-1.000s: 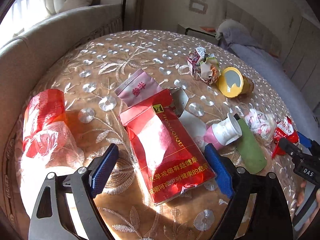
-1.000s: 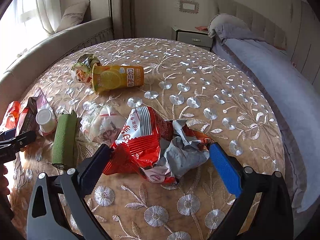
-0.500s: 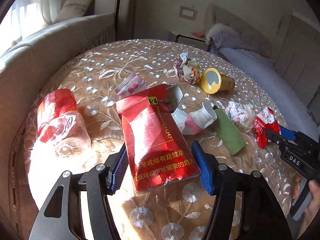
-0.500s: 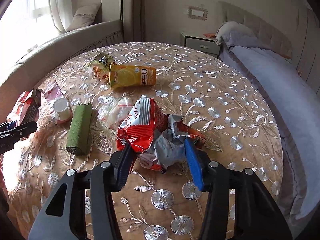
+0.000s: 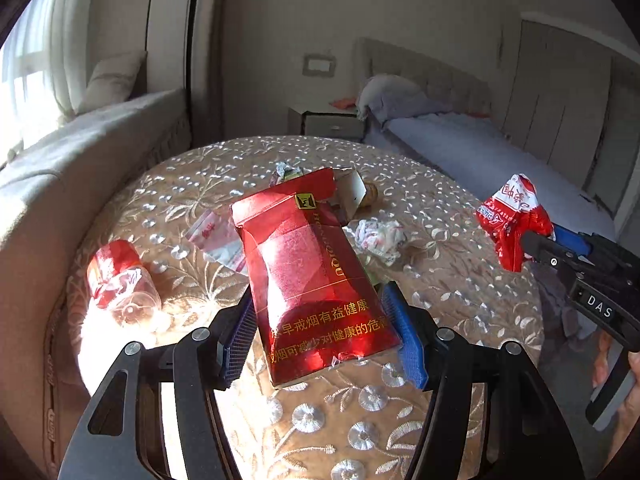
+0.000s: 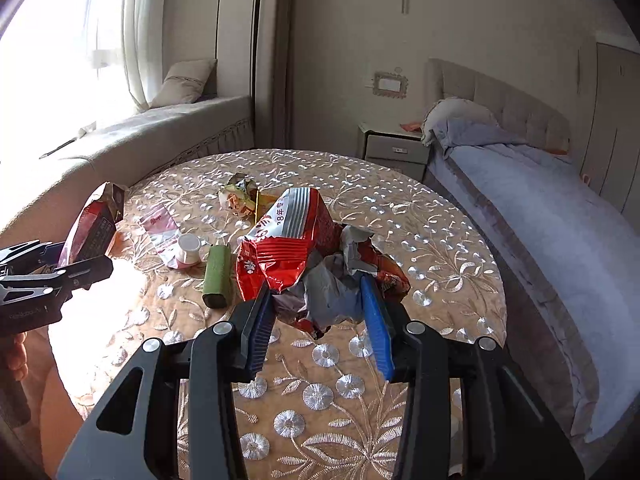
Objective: Collect trash
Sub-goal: 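Grasp the red cigarette pack with the left tool while the right grasps the red wrapper, then carry the red pack and red wrapper over the white bin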
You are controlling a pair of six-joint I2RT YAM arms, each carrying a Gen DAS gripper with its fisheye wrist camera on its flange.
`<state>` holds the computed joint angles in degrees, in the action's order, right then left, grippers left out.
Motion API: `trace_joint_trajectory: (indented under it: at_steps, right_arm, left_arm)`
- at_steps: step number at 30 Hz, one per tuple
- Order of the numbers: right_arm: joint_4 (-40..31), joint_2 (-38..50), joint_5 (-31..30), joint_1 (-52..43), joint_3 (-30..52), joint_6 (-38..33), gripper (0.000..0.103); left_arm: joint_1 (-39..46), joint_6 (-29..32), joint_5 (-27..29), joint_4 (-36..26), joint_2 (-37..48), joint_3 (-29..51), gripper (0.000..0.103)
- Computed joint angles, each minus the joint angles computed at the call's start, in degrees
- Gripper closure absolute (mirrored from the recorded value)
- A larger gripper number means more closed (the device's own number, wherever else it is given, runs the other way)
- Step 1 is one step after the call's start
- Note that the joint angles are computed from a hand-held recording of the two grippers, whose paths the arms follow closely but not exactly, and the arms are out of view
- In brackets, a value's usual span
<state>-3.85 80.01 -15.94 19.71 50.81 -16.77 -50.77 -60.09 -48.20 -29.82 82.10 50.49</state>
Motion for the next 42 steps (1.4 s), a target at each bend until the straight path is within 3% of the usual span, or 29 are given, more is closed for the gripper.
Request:
trace_joint_trajectory:
  at_steps: [10,22,32,36,42]
  right_arm:
    - [-4.8,-18.9,-4.8,-9.9,-9.6,-3.1,0.059]
    - [-11.7,-28.7,-12.9,-29.0,-15.5,-9.4,0.059]
    - [-14.3,-26.0,-19.8,-44.1,-18.3,-16.2,0.058]
    - [-13.2,-22.1,-19.5,-47.9,-19.2,-19.1,0.058]
    - [-6.0,-10.5,-15.5,-51.5,-21.0,-24.8,0.058]
  left_arm:
    - [-9.8,1.6,-5.2,-2.4,9.4,11.2,0.043]
    - [-15.0,11.3,-2.2,3.7,22.1,22.4,0.043]
    - [-15.6,20.9,4.8,6.8,34.3,33.0,0.043]
    - [-14.9,24.4,9.2,6.8,40.4,38.9,0.043]
    - [-13.5,31.5,19.2,6.7,51.2,49.6,0.042]
